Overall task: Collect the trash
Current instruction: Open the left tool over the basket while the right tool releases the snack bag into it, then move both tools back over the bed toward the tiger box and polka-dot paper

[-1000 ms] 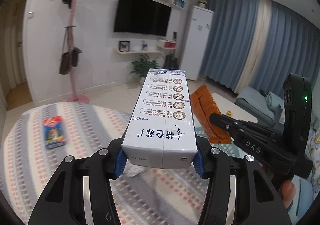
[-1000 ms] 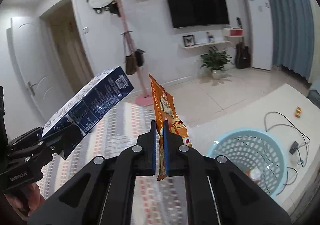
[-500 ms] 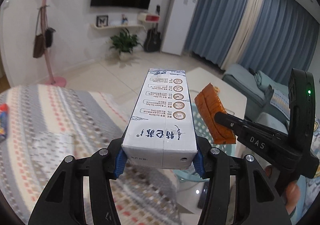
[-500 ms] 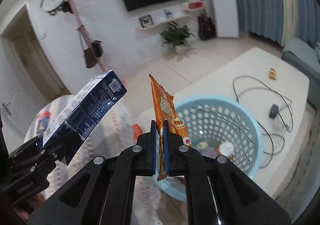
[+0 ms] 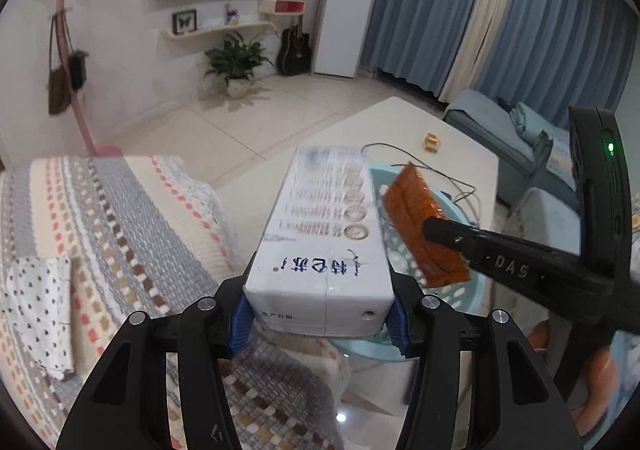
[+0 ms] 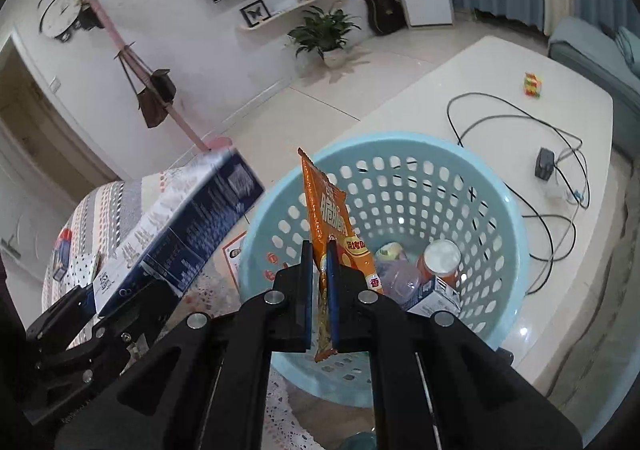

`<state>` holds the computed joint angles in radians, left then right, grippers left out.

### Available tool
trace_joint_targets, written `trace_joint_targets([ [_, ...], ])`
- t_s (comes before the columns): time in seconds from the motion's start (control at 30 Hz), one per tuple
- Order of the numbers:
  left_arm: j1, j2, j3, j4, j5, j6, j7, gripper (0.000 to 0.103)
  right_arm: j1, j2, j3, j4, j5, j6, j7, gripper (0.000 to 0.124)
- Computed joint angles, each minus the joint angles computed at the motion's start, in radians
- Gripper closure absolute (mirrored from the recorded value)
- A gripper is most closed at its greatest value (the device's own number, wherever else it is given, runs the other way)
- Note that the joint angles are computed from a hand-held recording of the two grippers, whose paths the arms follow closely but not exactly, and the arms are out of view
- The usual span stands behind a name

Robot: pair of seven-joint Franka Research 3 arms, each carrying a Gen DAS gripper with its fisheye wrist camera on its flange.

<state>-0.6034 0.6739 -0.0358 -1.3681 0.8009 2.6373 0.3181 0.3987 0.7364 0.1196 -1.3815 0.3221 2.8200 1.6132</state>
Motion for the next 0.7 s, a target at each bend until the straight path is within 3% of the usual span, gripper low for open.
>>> trace_joint_targets([
  [0.1, -0.011, 0.009, 0.008, 0.018, 0.013, -0.016, -0.005, 0.039, -0.014, -0.008, 0.004, -0.012, 0.012, -0.001, 0.001, 0.109],
  [0.23, 0.001, -0.007, 0.008, -0.012, 0.008, 0.02, -0.039, 0.038, -0.014, -0.037, -0.004, -0.055, 0.021, 0.039, 0.012, 0.075],
  [0.5, -0.001, -0.086, 0.031, -0.131, 0.07, 0.082, -0.17, 0.037, 0.001, -0.069, -0.014, -0.086, -0.004, 0.072, 0.011, 0.073],
  [0.7, -0.008, -0.192, 0.047, -0.266, 0.209, 0.123, -0.35, 0.037, 0.015, -0.091, -0.002, -0.101, -0.019, 0.093, -0.011, 0.072],
])
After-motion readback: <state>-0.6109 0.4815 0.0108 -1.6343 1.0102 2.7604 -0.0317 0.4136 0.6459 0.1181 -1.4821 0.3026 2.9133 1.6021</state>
